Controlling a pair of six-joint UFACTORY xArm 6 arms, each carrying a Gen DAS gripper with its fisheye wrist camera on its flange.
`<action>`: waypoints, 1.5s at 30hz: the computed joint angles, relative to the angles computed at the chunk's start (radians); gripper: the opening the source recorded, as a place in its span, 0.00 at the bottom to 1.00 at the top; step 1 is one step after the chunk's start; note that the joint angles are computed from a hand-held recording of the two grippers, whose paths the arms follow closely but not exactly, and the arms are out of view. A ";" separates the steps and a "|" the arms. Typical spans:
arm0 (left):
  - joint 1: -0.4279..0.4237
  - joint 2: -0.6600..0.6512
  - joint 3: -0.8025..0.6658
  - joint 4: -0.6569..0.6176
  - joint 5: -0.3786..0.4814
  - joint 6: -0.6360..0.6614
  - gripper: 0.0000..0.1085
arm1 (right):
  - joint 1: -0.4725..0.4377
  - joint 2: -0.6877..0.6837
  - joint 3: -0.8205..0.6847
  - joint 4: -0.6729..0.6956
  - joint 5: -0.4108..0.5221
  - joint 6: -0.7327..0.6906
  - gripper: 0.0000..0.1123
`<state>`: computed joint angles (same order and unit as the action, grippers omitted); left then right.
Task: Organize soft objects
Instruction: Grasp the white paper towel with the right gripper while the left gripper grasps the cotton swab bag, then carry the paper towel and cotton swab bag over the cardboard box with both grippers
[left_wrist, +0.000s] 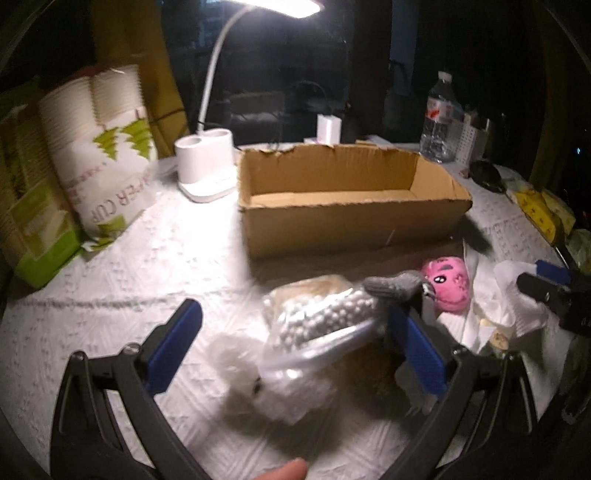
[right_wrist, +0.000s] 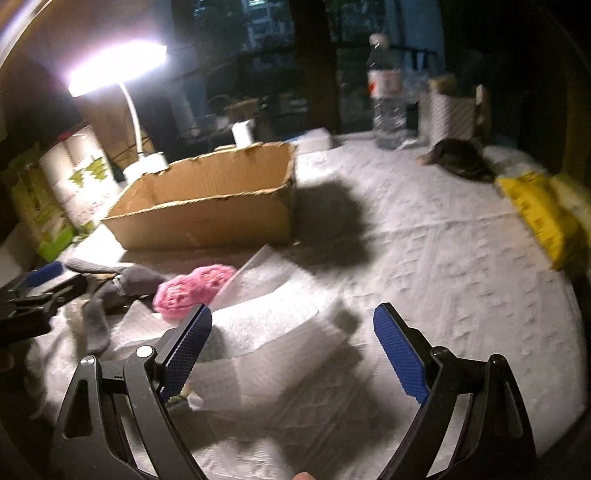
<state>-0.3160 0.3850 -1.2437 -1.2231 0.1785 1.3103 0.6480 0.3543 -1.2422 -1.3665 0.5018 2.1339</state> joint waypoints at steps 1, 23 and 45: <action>-0.001 0.005 -0.005 0.025 0.004 -0.023 0.93 | -0.008 0.009 -0.008 -0.017 -0.035 0.013 0.79; 0.028 0.080 -0.106 0.307 0.181 -0.268 0.51 | -0.044 0.009 0.014 0.141 -0.129 -0.267 0.11; 0.112 -0.085 -0.043 -0.008 0.284 -0.015 0.43 | -0.028 -0.130 0.029 -0.009 -0.022 -0.193 0.11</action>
<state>-0.2043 0.2995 -1.2866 -1.2312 0.4623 1.2953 0.6200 0.2244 -1.2130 -1.3751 0.4803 1.9409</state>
